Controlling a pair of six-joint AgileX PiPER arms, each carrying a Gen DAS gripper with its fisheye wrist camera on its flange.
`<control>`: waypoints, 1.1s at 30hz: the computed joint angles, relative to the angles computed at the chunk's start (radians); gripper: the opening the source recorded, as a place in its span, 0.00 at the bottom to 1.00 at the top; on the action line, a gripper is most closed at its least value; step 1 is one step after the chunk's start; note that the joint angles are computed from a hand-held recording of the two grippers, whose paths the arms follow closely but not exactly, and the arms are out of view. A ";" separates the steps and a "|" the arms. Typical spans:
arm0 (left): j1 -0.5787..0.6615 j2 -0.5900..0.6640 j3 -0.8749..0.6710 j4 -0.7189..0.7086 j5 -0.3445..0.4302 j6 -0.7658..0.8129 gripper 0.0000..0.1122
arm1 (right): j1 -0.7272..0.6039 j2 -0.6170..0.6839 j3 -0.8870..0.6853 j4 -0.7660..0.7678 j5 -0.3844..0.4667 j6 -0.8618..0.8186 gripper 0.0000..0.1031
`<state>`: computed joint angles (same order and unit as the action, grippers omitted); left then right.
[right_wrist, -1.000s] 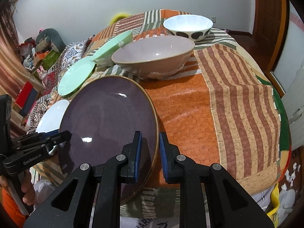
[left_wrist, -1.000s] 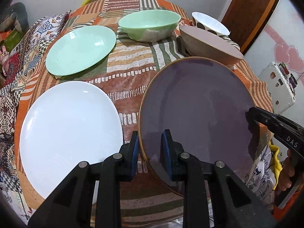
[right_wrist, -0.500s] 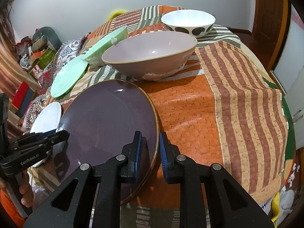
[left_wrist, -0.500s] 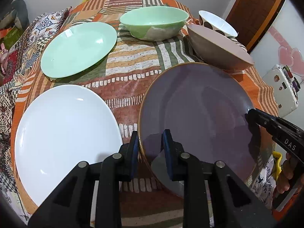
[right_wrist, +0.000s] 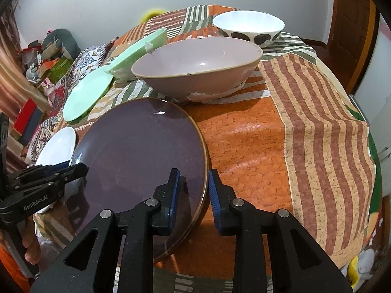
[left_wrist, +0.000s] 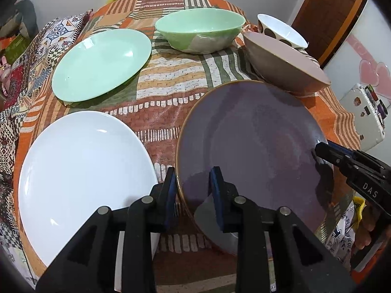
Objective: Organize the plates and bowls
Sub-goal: 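Lower the purple plate beside the pink bowl and open both grippers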
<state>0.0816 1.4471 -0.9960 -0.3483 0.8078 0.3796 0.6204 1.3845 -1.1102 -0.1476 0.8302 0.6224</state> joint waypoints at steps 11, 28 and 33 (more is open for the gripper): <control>0.060 -0.099 0.004 -0.019 0.035 0.033 0.32 | 0.044 -0.040 -0.024 -0.081 0.043 0.068 0.51; 0.401 -0.293 -0.033 -0.180 0.133 0.286 0.55 | 0.221 0.003 -0.226 -0.240 0.096 0.145 0.54; 0.546 -0.266 -0.044 -0.224 0.157 0.381 0.56 | 0.264 0.075 -0.304 -0.254 0.085 0.128 0.60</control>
